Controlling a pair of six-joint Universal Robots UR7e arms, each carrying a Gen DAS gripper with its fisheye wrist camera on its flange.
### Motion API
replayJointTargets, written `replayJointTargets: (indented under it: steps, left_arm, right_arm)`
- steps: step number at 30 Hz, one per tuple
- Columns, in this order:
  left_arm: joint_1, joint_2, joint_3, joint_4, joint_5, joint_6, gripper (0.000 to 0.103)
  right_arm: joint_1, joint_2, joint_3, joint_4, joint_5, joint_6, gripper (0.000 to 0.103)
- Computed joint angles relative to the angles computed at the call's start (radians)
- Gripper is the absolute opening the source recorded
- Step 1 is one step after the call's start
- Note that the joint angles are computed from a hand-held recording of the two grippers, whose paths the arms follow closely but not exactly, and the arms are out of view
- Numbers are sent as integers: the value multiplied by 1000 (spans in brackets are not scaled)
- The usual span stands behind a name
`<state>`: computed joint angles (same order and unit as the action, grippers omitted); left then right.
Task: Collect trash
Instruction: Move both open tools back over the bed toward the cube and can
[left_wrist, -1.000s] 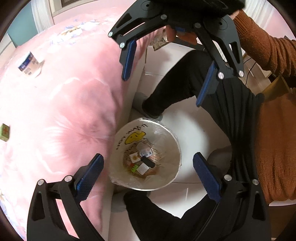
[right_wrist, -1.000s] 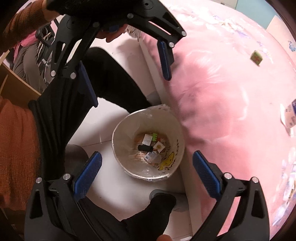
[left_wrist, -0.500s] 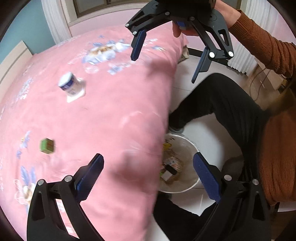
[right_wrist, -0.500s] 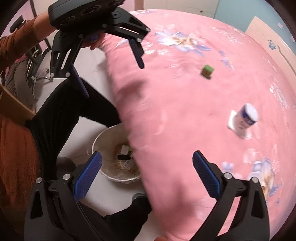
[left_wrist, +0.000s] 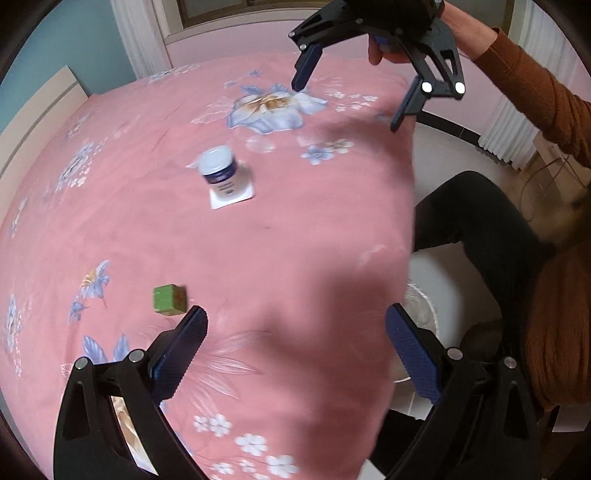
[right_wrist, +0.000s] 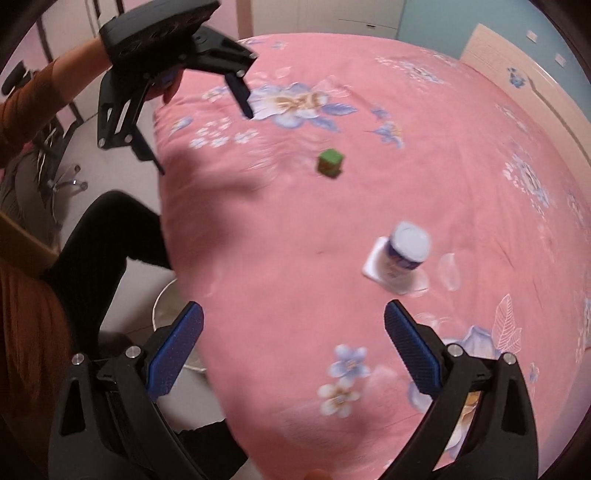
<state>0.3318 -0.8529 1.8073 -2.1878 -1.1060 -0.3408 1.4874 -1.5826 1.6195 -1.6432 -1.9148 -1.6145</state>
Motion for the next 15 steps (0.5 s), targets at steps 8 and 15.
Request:
replayJointTargets:
  steps: [8,15]
  left_arm:
    - [82,14,-19,-4,18,54,98]
    - [145,14,-37,-2,26,69,98]
  right_arm:
    - [11,92,-17,-127,-42,0,96]
    - [11,145,-15,-182,-61,-12,96]
